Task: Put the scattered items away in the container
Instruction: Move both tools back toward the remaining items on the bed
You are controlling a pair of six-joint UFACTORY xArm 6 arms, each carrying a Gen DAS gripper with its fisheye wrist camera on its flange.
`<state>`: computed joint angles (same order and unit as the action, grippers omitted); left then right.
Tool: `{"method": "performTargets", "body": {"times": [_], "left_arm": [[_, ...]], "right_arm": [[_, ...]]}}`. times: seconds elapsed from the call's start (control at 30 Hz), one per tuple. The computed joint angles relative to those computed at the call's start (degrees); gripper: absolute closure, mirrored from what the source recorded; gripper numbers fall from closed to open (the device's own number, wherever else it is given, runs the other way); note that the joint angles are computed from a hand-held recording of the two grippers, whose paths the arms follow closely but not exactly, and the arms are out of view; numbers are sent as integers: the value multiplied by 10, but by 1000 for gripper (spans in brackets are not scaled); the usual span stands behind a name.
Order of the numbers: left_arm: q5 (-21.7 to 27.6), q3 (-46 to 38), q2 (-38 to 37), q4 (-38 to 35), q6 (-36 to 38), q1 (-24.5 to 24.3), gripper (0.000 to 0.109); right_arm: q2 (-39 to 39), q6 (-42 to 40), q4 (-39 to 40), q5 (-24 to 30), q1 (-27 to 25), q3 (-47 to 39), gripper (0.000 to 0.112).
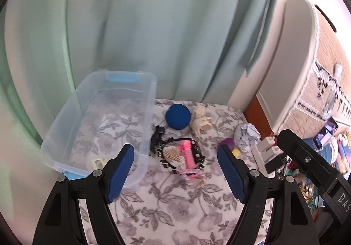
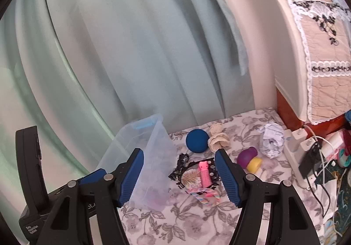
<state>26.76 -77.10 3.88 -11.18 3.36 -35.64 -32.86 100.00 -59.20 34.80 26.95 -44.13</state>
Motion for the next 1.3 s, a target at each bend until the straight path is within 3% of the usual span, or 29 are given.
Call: {"method": "performTargets", "body": {"times": [0.13, 0.2, 0.5, 0.8, 0.93, 1.0, 1.3], "left_arm": [[-1, 6, -8, 15, -9, -20, 29], [-2, 10, -14, 21, -13, -28, 29], [-2, 23, -28, 56, -49, -51, 29], [-5, 28, -28, 38, -40, -63, 27], [0, 28, -22, 38, -41, -65, 26], [0, 27, -18, 39, -44, -64, 26], [-1, 38, 0, 29, -38, -58, 26]], "right_arm": [[-42, 13, -4, -1, -7, 33, 38], [-61, 22, -11, 4, -5, 47, 30], [-132, 41, -16, 20, -6, 97, 29], [-165, 43, -9, 11, -20, 129, 29], [-167, 38, -3, -3, -32, 141, 28], [-169, 42, -3, -19, -41, 149, 20], [-147, 20, 36, -89, -89, 178, 20]]}}
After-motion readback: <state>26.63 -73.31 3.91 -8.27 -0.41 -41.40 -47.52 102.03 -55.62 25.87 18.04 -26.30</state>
